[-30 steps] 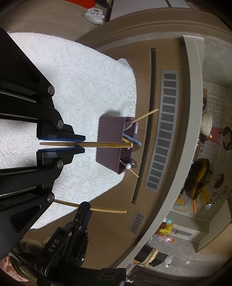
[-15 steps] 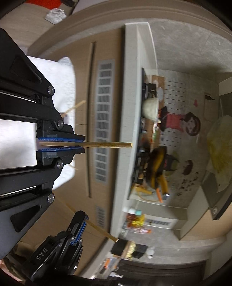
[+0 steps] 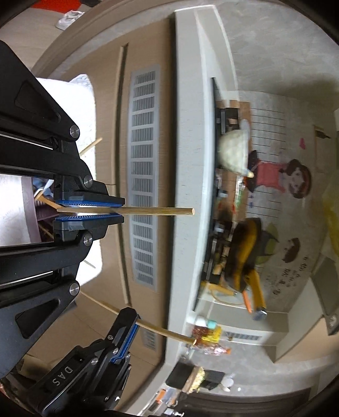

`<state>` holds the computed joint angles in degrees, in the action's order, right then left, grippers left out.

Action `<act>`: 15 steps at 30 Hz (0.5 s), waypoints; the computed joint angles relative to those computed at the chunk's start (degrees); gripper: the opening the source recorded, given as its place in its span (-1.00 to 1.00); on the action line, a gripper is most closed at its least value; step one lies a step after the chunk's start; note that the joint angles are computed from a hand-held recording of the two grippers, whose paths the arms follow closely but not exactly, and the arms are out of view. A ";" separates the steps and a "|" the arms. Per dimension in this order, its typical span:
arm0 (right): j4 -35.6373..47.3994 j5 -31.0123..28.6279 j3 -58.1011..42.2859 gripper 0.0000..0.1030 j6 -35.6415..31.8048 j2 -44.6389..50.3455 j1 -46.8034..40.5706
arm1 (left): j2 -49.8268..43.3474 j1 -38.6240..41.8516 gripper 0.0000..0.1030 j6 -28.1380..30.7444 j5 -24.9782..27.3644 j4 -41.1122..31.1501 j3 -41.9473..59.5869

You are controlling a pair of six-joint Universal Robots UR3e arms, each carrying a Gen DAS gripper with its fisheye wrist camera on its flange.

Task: Organize utensils
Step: 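Lower both chopsticks into the caddy and open both tools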

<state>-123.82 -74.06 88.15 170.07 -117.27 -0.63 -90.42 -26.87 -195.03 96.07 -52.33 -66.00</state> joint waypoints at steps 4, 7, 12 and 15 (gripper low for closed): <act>-8.01 -3.86 6.63 -0.87 1.61 2.81 2.42 | -0.86 1.16 -0.89 -0.70 -0.87 2.76 -5.23; -11.93 -4.93 10.99 -0.87 2.42 4.45 2.77 | -2.42 1.29 -0.89 -1.14 -0.54 4.41 -8.07; -12.02 -2.59 14.84 -0.87 2.90 7.24 1.11 | -5.29 1.57 -0.89 -2.63 -1.77 6.63 -12.74; -11.57 -1.46 16.90 -0.87 3.03 9.05 0.43 | -6.89 1.28 -0.88 -3.86 -1.76 7.50 -15.09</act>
